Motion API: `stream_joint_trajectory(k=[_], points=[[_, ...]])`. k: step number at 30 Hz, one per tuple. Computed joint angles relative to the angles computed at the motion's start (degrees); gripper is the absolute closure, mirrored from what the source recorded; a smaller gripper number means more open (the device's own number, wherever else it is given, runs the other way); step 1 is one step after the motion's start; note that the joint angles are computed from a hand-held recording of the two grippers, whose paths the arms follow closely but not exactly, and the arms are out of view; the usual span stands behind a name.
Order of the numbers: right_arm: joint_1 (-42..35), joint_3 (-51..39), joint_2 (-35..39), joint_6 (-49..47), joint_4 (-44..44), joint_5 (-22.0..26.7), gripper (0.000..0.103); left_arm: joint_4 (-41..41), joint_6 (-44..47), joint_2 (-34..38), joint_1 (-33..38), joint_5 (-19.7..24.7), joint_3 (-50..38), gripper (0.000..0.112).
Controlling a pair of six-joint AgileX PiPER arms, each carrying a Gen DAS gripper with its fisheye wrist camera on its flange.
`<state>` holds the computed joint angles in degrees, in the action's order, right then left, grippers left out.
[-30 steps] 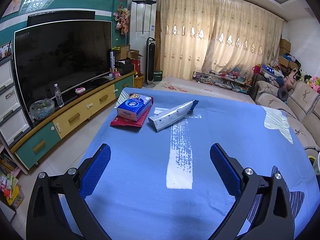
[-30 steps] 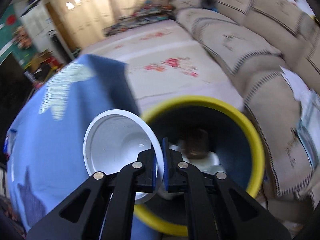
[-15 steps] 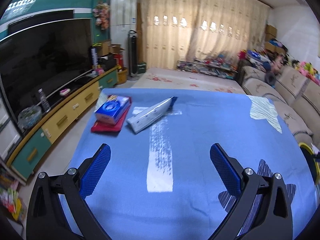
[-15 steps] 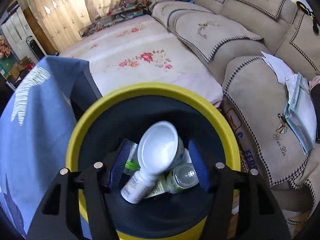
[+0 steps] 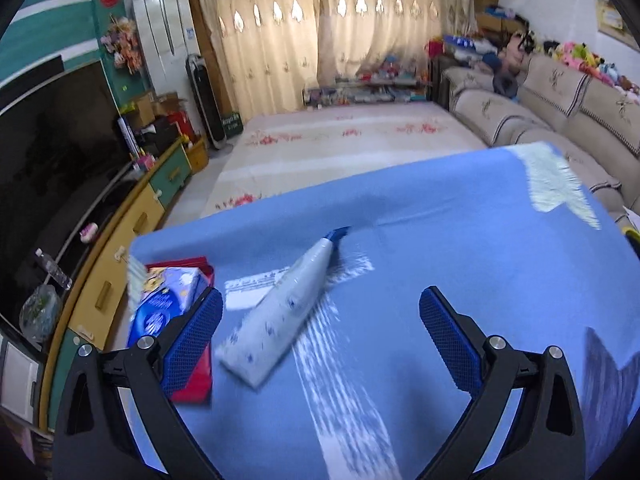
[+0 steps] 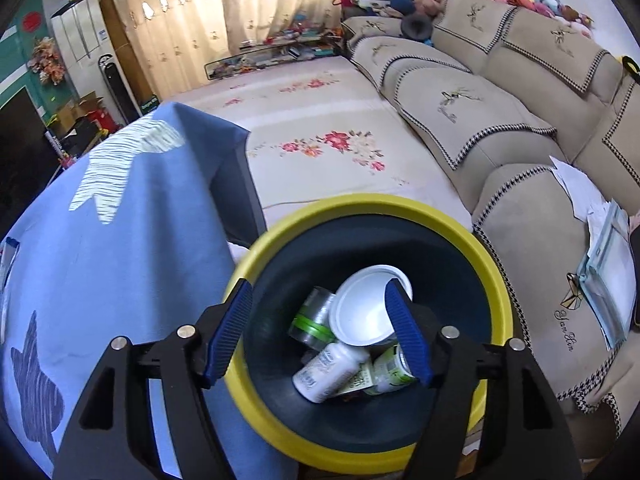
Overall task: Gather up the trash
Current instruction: 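Grasp the white tube with the left gripper, then carry the white tube over the bin and open the left gripper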
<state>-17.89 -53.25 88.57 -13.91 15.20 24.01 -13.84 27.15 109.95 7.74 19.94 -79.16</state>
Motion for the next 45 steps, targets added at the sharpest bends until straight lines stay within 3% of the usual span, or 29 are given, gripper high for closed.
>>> stream_joint_trajectory(k=[18, 20, 22, 23, 29, 33, 37, 42, 45], points=[[3.74, -1.15, -0.01, 1.37, -1.96, 1.31, 0.038, 5.28, -5.61, 19.7, -0.26, 18.34, -29.78, 0.056], [3.77, -0.78, -0.23, 0.3, -0.93, 1.42, 0.038, 4.12, -5.69, 20.23, 0.07, 19.7, -31.04, 0.067], [3.22, -0.28, -0.76, -2.3, 1.67, 1.75, 0.038, 2.9, -5.28, 20.33, 0.4, 20.7, -31.51, 0.084], [2.89, -0.01, -1.07, -3.53, 2.89, 1.9, 0.038, 2.23, -4.64, 19.66, 0.42, 20.35, -30.29, 0.089], [0.11, 2.7, -4.18, -12.29, 11.54, 2.77, 0.038, 0.62, -3.33, 9.83, -3.13, 14.0, -16.42, 0.09], [-2.73, 4.76, -6.98, -19.32, 17.61, 3.91, 0.038, 0.07, -5.48, 2.04, -9.27, 11.79, -8.69, 0.09], [-7.74, 7.8, -11.57, -27.87, 23.9, 5.87, 0.038, 3.93, -12.9, -2.19, -19.82, 12.53, -8.01, 0.09], [-17.03, 10.97, -17.09, -38.98, 30.53, 10.51, 0.038, 9.6, -21.04, 1.63, -34.23, 16.97, -17.54, 0.09], [-24.29, 12.39, -19.75, -45.76, 33.49, 13.99, 0.038, 11.15, -23.36, 9.48, -42.66, 22.92, -30.9, 0.09]])
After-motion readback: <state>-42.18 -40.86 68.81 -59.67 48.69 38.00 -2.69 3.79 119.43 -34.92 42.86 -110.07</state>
